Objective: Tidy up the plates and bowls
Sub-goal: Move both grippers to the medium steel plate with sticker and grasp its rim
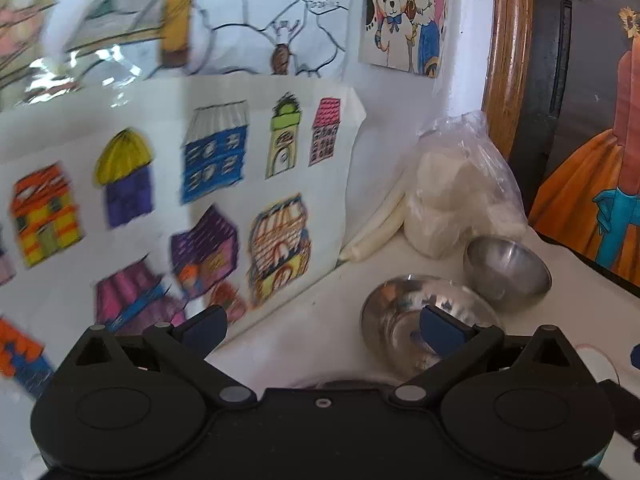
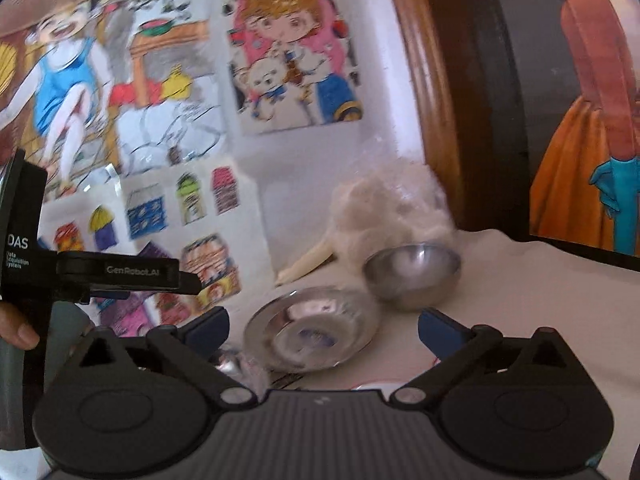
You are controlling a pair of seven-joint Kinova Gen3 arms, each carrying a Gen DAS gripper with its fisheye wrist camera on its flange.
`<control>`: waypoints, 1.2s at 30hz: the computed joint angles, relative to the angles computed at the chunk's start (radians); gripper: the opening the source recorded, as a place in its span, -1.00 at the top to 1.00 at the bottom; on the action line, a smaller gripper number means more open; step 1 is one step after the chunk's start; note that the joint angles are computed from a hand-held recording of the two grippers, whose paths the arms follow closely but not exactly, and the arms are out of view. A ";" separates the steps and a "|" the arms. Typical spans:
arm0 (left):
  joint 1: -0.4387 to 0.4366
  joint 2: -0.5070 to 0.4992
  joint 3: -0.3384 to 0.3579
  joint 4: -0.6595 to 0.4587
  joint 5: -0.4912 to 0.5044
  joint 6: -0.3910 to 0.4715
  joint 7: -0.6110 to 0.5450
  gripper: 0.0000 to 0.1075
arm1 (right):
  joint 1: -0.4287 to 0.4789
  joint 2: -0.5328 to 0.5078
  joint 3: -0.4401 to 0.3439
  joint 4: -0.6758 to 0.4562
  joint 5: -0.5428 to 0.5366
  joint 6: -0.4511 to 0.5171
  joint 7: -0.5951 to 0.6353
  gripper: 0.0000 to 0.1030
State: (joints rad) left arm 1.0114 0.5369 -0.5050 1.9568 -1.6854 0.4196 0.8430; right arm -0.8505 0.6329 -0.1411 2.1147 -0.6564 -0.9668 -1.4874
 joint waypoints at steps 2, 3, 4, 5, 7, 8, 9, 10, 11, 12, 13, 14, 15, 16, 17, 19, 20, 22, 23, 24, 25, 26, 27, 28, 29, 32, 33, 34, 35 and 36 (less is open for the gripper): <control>-0.053 0.005 0.030 -0.039 0.036 -0.037 -0.065 -0.90 | 0.040 -0.008 0.022 -0.005 0.070 0.045 -0.061 -0.99; -0.086 0.007 0.046 -0.059 0.063 -0.067 -0.105 -0.90 | 0.083 -0.011 0.007 -0.013 0.111 0.072 -0.077 -0.99; -0.118 0.012 0.065 -0.079 0.096 -0.093 -0.146 -0.90 | 0.130 -0.013 -0.008 -0.027 0.152 0.112 -0.094 -0.99; -0.164 0.018 0.096 -0.100 0.132 -0.118 -0.187 -0.90 | 0.176 -0.010 -0.032 -0.044 0.192 0.143 -0.125 -0.99; -0.257 0.030 0.182 -0.134 0.213 -0.126 -0.266 -0.90 | 0.263 0.003 -0.069 -0.083 0.274 0.217 -0.174 -0.99; -0.303 0.038 0.227 -0.151 0.254 -0.126 -0.301 -0.90 | 0.286 0.010 -0.067 -0.106 0.314 0.258 -0.209 -0.97; -0.337 0.050 0.254 -0.168 0.294 -0.135 -0.338 -0.90 | 0.300 0.019 -0.061 -0.131 0.339 0.299 -0.233 -0.95; -0.353 0.055 0.262 -0.176 0.335 -0.147 -0.378 -0.90 | 0.309 0.027 -0.056 -0.157 0.349 0.339 -0.240 -0.89; -0.361 0.068 0.261 -0.190 0.375 -0.161 -0.419 -0.90 | 0.302 0.032 -0.038 -0.179 0.353 0.380 -0.245 -0.86; -0.381 0.079 0.279 -0.206 0.402 -0.162 -0.459 -0.90 | 0.282 0.035 -0.003 -0.199 0.367 0.419 -0.266 -0.85; -0.395 0.090 0.291 -0.220 0.430 -0.162 -0.500 -0.90 | 0.274 0.041 0.013 -0.214 0.375 0.443 -0.274 -0.81; -0.397 0.098 0.288 -0.228 0.456 -0.169 -0.535 -0.90 | 0.272 0.048 0.019 -0.231 0.382 0.467 -0.276 -0.78; -0.405 0.105 0.291 -0.237 0.473 -0.176 -0.563 -0.90 | 0.274 0.055 0.021 -0.247 0.393 0.491 -0.281 -0.76; -0.417 0.111 0.300 -0.247 0.493 -0.178 -0.595 -0.90 | 0.271 0.063 0.027 -0.268 0.398 0.520 -0.281 -0.72; -0.424 0.118 0.305 -0.256 0.512 -0.178 -0.619 -0.90 | 0.265 0.073 0.035 -0.280 0.401 0.533 -0.282 -0.70; -0.443 0.131 0.326 -0.276 0.558 -0.169 -0.674 -0.90 | 0.260 0.096 0.044 -0.315 0.412 0.570 -0.283 -0.62; -0.458 0.136 0.343 -0.286 0.581 -0.166 -0.706 -0.90 | 0.261 0.106 0.044 -0.331 0.421 0.588 -0.285 -0.57; -0.497 0.143 0.393 -0.308 0.638 -0.141 -0.785 -0.90 | 0.262 0.126 0.041 -0.360 0.440 0.620 -0.291 -0.48; -0.510 0.149 0.412 -0.323 0.665 -0.123 -0.818 -0.90 | 0.260 0.134 0.044 -0.376 0.445 0.638 -0.293 -0.43; -0.514 0.154 0.416 -0.329 0.684 -0.121 -0.839 -0.83 | 0.261 0.142 0.043 -0.386 0.452 0.646 -0.297 -0.40; -0.514 0.157 0.412 -0.333 0.698 -0.123 -0.852 -0.76 | 0.270 0.150 0.032 -0.394 0.465 0.649 -0.304 -0.31; -0.521 0.159 0.418 -0.336 0.717 -0.127 -0.872 -0.66 | 0.282 0.157 0.020 -0.400 0.479 0.655 -0.313 -0.23; -0.537 0.162 0.431 -0.342 0.739 -0.133 -0.897 -0.62 | 0.287 0.159 0.015 -0.407 0.487 0.667 -0.320 -0.20; -0.548 0.164 0.438 -0.343 0.758 -0.142 -0.915 -0.61 | 0.282 0.160 0.019 -0.410 0.489 0.672 -0.324 -0.18; -0.550 0.166 0.438 -0.344 0.774 -0.147 -0.928 -0.57 | 0.277 0.160 0.027 -0.416 0.490 0.682 -0.327 -0.15; -0.542 0.173 0.425 -0.353 0.814 -0.148 -0.962 -0.38 | 0.284 0.165 0.021 -0.432 0.505 0.708 -0.340 -0.07; -0.542 0.175 0.424 -0.355 0.829 -0.151 -0.974 -0.30 | 0.288 0.167 0.018 -0.438 0.510 0.718 -0.345 -0.04; -0.538 0.171 0.416 -0.350 0.842 -0.157 -0.981 -0.27 | 0.284 0.169 0.023 -0.445 0.510 0.727 -0.349 -0.01; -0.533 0.172 0.409 -0.350 0.854 -0.162 -0.990 -0.20 | 0.271 0.168 0.040 -0.445 0.504 0.727 -0.351 0.05; -0.529 0.173 0.405 -0.352 0.867 -0.165 -1.000 -0.11 | 0.273 0.168 0.037 -0.446 0.505 0.729 -0.350 0.09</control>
